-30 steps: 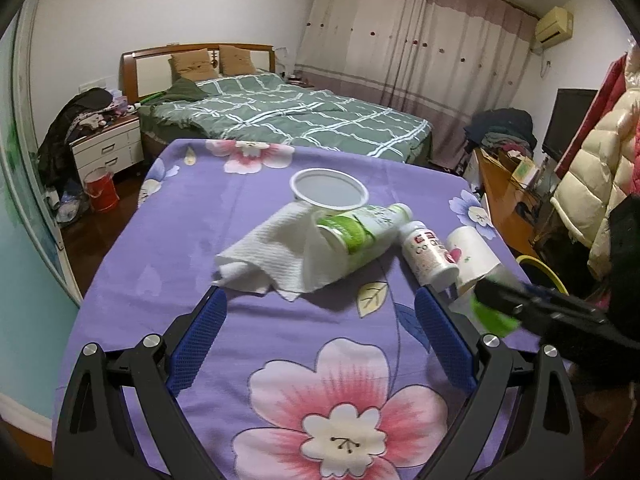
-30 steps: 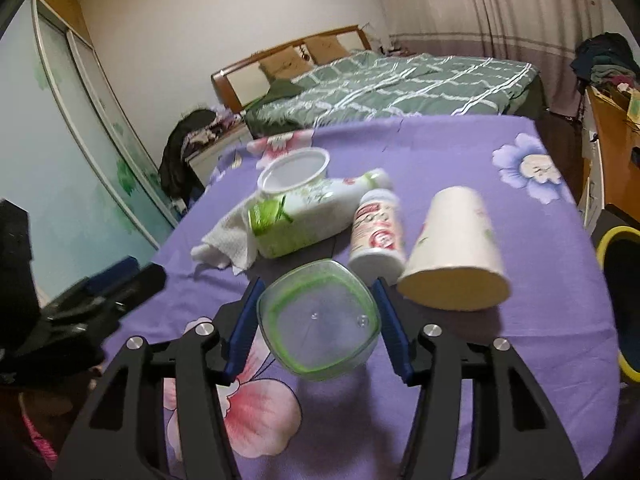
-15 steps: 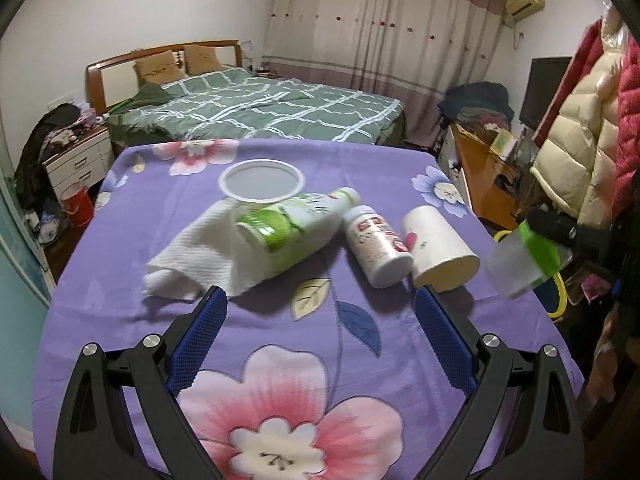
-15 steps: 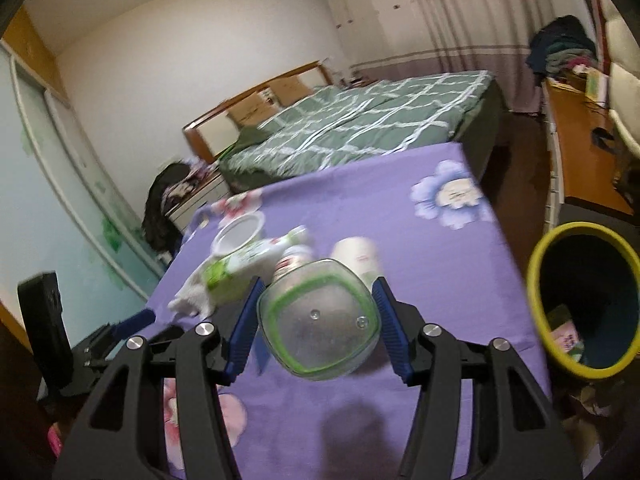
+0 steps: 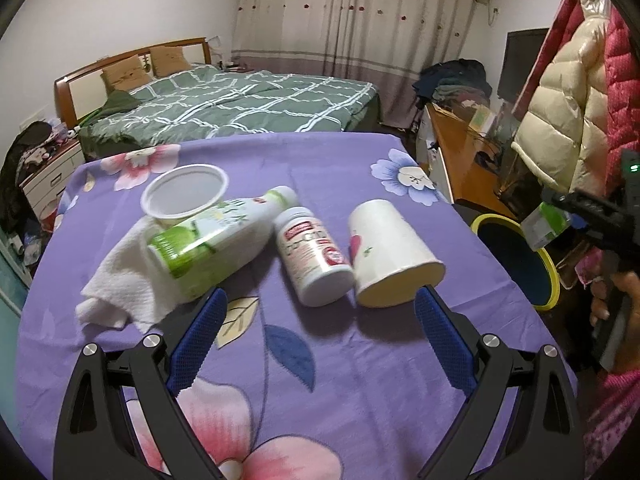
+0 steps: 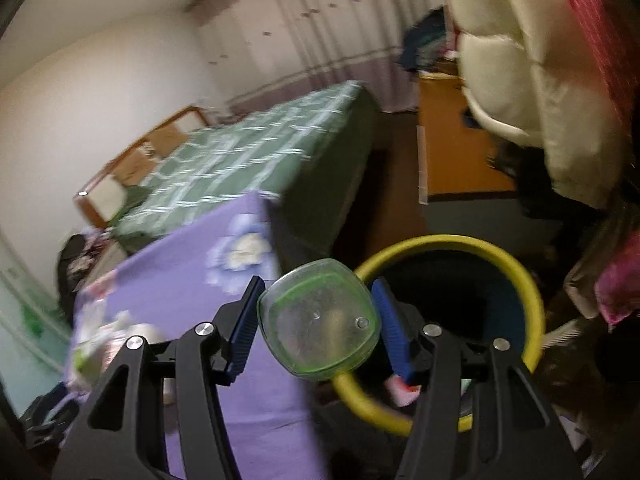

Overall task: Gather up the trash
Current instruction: 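Carry the clear cup over the bin and open the right tool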

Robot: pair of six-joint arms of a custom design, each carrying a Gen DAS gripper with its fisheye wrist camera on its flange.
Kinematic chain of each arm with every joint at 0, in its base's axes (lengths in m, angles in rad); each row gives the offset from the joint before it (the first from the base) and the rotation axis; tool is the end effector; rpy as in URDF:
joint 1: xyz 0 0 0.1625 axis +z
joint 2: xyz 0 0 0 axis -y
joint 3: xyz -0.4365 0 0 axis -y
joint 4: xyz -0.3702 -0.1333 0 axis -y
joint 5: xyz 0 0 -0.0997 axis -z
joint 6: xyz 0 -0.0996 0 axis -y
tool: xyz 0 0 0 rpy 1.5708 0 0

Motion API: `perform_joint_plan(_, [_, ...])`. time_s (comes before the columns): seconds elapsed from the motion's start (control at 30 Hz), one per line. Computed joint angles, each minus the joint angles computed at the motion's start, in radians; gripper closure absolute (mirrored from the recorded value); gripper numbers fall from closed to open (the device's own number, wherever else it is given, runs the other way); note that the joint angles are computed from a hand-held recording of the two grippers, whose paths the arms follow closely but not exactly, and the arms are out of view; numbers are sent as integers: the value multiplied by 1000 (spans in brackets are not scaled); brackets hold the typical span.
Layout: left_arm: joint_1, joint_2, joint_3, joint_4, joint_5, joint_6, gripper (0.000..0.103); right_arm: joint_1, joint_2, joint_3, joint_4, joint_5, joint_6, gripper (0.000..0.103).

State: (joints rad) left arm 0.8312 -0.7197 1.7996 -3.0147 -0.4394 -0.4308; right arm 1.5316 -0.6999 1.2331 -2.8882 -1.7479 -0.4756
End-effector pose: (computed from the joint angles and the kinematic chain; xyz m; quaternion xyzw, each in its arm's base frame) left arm -0.2468 -0.6020 0.1196 0.0318 0.8353 -0.4186 0.3550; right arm 0.0846 -0.7964 0.2565 0.1663 -0.9060 0.3473 0.1759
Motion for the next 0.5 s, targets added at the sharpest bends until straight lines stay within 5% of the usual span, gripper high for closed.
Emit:
perform_joint_plan(0.17, [10,30,-53,28,-14,23,10,-18,65,-91,-2,-86,8,48])
perform_joint_plan(0.5, [30,127,-241,113,-37,117,10,-28,64,-72,-26,-92,-19,43])
